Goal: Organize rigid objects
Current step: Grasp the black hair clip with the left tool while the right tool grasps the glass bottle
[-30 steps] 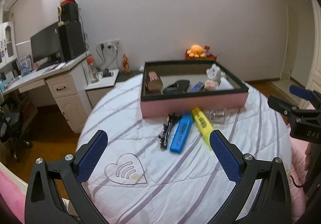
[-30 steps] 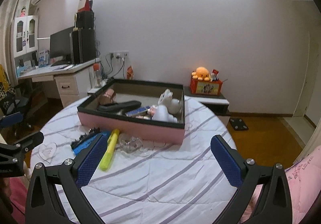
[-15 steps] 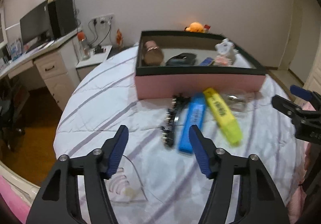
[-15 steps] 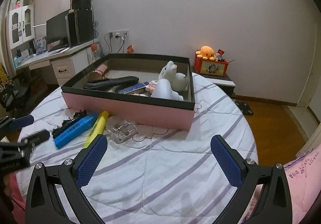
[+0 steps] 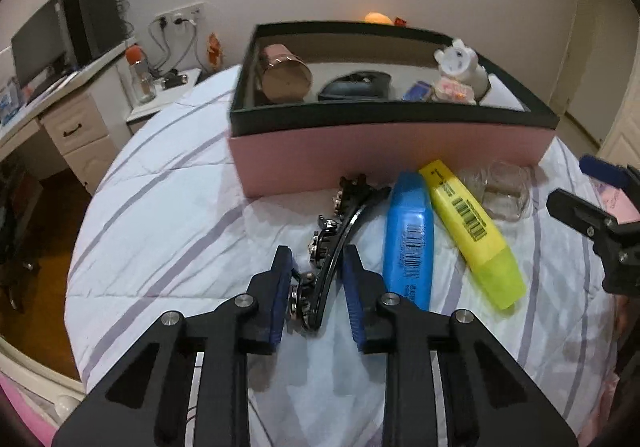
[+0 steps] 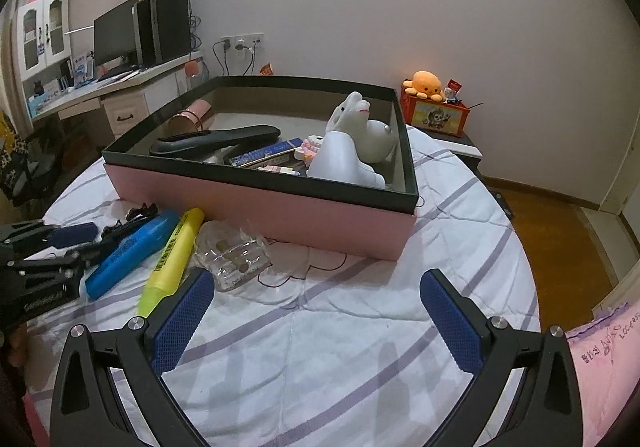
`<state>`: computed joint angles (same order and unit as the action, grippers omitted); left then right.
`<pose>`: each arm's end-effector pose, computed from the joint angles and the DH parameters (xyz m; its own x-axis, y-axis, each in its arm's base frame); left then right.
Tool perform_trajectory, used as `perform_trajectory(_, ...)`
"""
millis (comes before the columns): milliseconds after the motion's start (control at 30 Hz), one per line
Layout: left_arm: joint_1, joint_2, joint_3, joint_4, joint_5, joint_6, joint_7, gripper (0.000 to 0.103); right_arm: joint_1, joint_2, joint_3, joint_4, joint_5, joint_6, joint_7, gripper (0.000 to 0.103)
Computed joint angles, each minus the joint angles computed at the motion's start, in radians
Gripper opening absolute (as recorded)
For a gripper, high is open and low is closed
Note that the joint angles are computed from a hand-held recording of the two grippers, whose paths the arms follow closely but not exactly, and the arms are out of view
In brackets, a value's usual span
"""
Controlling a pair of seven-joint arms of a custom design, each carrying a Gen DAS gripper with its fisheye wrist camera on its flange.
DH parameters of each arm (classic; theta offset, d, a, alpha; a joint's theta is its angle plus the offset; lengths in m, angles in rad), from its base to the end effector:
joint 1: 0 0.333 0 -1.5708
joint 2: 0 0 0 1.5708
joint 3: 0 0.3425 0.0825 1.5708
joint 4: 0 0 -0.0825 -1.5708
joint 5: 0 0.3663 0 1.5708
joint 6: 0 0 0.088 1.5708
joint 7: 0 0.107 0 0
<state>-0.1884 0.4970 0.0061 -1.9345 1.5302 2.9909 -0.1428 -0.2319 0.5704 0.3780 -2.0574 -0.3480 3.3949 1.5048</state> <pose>0.5938 -0.1818 0.2822 0.0540 -0.9985 0.0031 -0.7520 -0.0427 -0.6577 0.6328 0.1017 0.3082 0.4173 -0.9081 0.0351 -0.6015 -0.3050 -0.7384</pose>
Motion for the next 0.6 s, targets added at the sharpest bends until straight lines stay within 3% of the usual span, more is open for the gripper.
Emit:
perform_trajectory(233,0.01,-0.009,-0.005,-0.008,0.046,0.012,-0.031,0.022,-0.037,0.026,0.067,0.039,-0.001,-0.067,-0.046,0.103)
perform_trajectory(333,0.018,-0.027,-0.017,-0.033,0.07,-0.005,-0.051,0.019,0.083,0.016,-0.038,0.067,0.05,-0.101,-0.081,0.103)
perform_trajectory(433,0.036,-0.056,-0.036,-0.073,0.104,-0.019,-0.078,0.019,0.129,0.02,-0.065,0.087,0.089,-0.135,-0.113,0.103)
perform_trajectory(600,0.069,-0.076,-0.073,-0.103,0.139,-0.038,-0.105,0.019,0.104,0.035,-0.001,0.1,0.15,-0.17,-0.171,0.103)
